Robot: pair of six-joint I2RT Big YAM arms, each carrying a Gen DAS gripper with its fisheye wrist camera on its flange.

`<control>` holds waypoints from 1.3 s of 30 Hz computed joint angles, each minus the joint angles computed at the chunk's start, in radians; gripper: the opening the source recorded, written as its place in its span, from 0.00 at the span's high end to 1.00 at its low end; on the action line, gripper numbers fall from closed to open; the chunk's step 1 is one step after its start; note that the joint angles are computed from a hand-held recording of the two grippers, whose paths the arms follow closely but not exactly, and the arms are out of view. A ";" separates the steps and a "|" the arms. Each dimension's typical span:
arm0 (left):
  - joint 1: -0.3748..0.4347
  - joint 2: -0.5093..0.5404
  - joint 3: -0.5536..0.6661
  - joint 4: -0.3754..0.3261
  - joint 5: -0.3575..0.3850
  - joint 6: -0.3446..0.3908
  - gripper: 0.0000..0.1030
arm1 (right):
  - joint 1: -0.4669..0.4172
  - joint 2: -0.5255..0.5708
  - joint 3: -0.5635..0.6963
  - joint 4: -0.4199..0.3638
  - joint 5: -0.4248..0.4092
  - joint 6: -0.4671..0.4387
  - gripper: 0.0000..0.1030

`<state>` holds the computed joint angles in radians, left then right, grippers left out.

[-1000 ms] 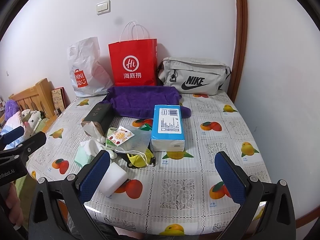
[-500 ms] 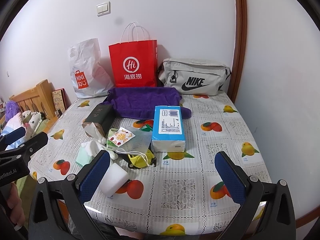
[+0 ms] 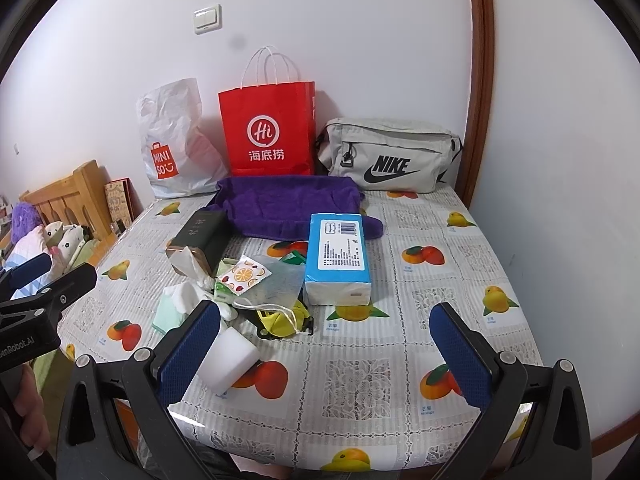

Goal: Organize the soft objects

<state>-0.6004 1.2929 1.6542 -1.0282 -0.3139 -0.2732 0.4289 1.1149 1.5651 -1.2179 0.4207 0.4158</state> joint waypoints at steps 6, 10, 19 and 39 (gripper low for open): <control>-0.003 -0.001 -0.002 0.002 -0.002 -0.001 0.00 | 0.000 0.000 0.000 0.001 0.000 0.000 0.00; 0.011 0.002 0.014 -0.007 0.007 0.006 0.00 | 0.003 0.006 0.007 -0.004 0.003 -0.003 0.00; 0.013 0.002 0.016 -0.009 0.006 0.009 0.00 | 0.009 0.007 0.008 -0.003 0.008 -0.004 0.00; 0.088 0.048 -0.009 0.003 0.050 -0.010 0.00 | -0.027 0.023 -0.078 0.094 -0.095 -0.074 0.00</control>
<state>-0.5123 1.3407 1.6456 -1.0255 -0.2641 -0.2827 0.4023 1.1375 1.4869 -1.1236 0.3253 0.3420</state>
